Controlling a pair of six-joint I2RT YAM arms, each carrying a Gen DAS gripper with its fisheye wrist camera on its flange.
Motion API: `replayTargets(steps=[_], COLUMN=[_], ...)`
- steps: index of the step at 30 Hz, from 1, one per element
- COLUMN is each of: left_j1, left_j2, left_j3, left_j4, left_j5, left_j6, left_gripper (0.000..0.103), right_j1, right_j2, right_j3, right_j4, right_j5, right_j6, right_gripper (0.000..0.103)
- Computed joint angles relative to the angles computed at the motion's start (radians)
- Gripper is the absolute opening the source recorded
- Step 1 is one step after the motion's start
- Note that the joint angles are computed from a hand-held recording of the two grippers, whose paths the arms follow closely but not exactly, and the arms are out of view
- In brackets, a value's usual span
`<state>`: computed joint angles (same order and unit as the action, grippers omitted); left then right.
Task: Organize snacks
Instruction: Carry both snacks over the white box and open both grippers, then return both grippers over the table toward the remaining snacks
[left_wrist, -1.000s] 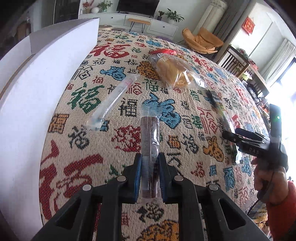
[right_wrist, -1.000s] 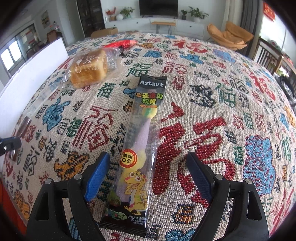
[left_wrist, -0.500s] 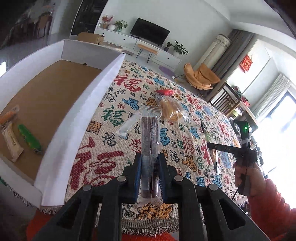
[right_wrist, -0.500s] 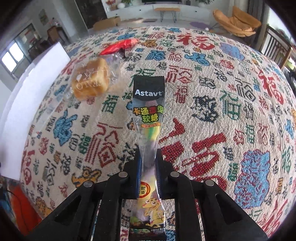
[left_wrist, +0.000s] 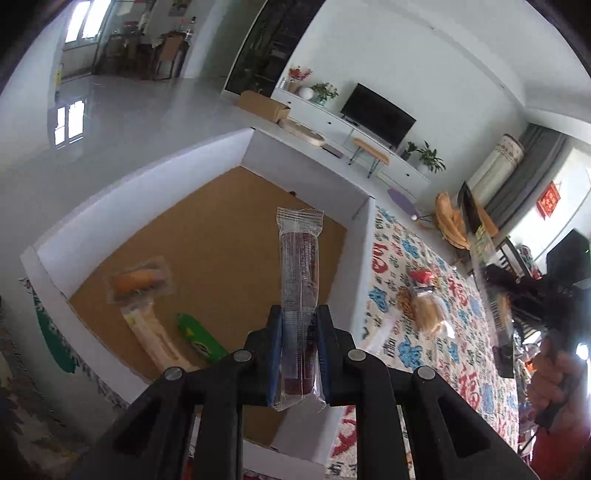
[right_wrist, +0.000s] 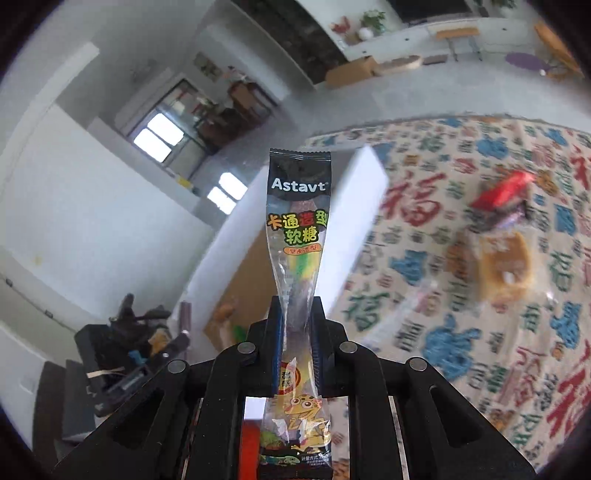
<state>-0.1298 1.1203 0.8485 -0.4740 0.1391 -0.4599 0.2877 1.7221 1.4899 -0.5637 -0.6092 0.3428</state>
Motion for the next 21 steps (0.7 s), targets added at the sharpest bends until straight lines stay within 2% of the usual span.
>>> replayTargets(steps=[2, 4, 5, 6, 7, 9, 13, 17, 21], left_j1=[0.046, 0.087, 0.097, 0.102, 0.104, 0.105, -0.026, -0.300, -0.600], left_j2=[0.039, 0.058, 0.060, 0.039, 0.006, -0.038, -0.121, -0.168, 0.000], left_j3=[0.008, 0.001, -0.005, -0.033, -0.063, -0.101, -0.150, -0.173, -0.105], left_j4=[0.004, 0.015, 0.019, 0.045, 0.068, 0.083, 0.079, 0.089, 0.162], left_j5=[-0.039, -0.071, -0.098, -0.123, -0.135, -0.115, -0.205, -0.279, -0.351], left_j6=[0.035, 0.050, 0.039, 0.022, 0.009, 0.003, -0.035, -0.124, -0.150], left_gripper=[0.020, 0.055, 0.089, 0.100, 0.100, 0.100, 0.100, 0.100, 0.101], right_j1=[0.121, 0.205, 0.236, 0.261, 0.276, 0.293, 0.279, 0.227, 0.099], right_j2=[0.110, 0.224, 0.273, 0.317, 0.340, 0.330, 0.213, 0.022, -0.138], right_j3=[0.149, 0.287, 0.342, 0.394, 0.412, 0.372, 0.161, -0.206, -0.577], right_j4=[0.008, 0.019, 0.020, 0.014, 0.023, 0.073, 0.113, 0.214, 0.369], right_j5=[0.053, 0.082, 0.101, 0.124, 0.146, 0.182, 0.243, 0.420, 0.584], right_j6=[0.040, 0.087, 0.108, 0.124, 0.138, 0.145, 0.021, -0.183, -0.335], right_gripper=[0.014, 0.022, 0.037, 0.064, 0.069, 0.069, 0.069, 0.069, 0.069])
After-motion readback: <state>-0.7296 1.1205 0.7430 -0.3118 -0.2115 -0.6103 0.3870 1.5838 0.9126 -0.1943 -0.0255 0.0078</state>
